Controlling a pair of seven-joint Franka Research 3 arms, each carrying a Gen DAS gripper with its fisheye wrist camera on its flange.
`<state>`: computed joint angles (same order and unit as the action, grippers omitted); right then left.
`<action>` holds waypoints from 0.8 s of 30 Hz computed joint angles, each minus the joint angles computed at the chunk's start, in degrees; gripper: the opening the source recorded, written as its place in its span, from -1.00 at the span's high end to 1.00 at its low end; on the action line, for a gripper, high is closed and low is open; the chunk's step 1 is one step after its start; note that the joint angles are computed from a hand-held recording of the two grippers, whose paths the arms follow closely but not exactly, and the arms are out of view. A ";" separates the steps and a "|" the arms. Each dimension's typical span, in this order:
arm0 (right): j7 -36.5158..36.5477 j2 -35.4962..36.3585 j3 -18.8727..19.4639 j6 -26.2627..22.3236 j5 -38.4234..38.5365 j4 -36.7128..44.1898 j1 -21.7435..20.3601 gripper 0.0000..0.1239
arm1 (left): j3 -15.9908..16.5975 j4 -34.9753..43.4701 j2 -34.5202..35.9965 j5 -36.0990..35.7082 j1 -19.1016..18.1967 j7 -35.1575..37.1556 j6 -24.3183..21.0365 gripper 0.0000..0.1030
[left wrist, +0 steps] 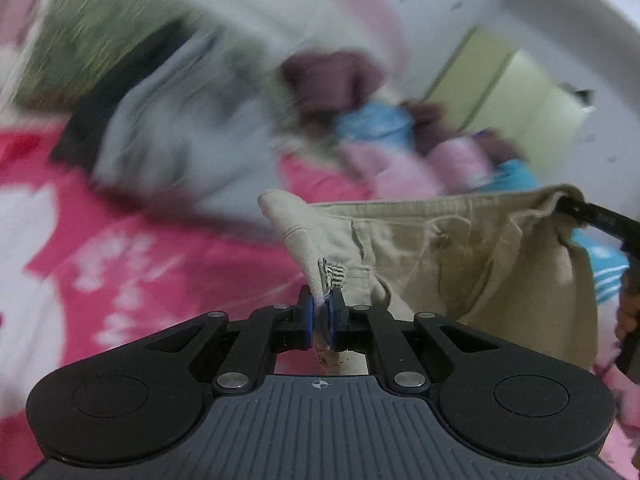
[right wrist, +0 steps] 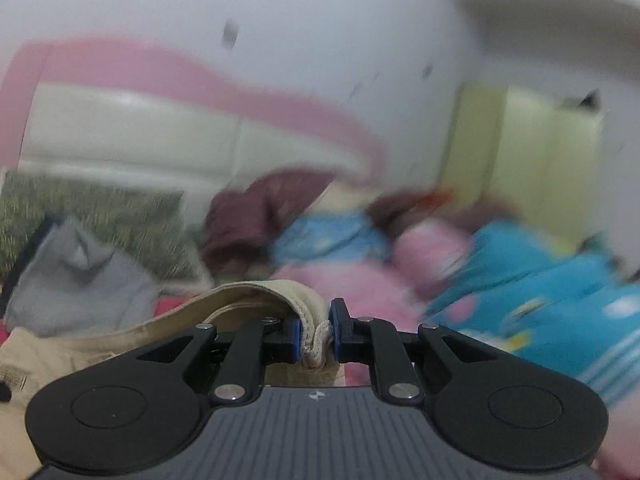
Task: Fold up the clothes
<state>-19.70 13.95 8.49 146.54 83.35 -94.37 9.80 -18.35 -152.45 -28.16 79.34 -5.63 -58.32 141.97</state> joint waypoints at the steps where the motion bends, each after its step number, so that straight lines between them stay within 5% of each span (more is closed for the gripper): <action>1: 1.54 2.46 0.19 1.27 -2.73 1.27 1.30 0.75 | 1.65 -0.80 0.09 -0.69 0.18 0.24 2.25 0.90; 4: 7.58 10.46 1.14 5.06 -12.15 6.14 4.64 0.75 | 3.63 -3.78 -0.85 -2.46 1.21 0.01 7.80 0.90; 6: 14.41 15.72 0.09 9.04 -19.81 9.69 7.76 0.74 | 2.29 -3.39 -0.31 -4.72 1.25 2.41 7.17 0.90; 9: 35.82 21.35 -9.51 10.67 -39.08 13.07 16.45 0.62 | 1.45 -2.55 1.11 -5.83 2.02 4.74 7.11 0.90; 11: 39.88 21.15 -11.17 12.58 -43.12 11.73 18.06 0.34 | 1.36 -2.98 0.63 -7.26 1.78 5.81 7.68 0.88; 15: 39.12 15.13 -9.22 10.00 -47.38 7.06 14.97 -0.09 | 0.85 -4.89 -1.60 -7.83 2.34 6.07 9.01 0.81; 19: 32.47 5.39 -5.24 8.11 -46.22 -0.17 7.85 -0.23 | -0.37 -5.43 -3.54 -10.83 2.53 6.37 7.39 0.31; 24: 23.74 -9.37 -4.51 2.69 -37.81 -10.49 -1.95 -0.31 | -6.18 -5.24 -8.41 -16.82 -0.11 7.61 -5.20 0.01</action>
<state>4.05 4.58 3.98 149.24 45.54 -104.86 7.85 -24.52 -157.69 -36.58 62.51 -5.74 -50.71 136.77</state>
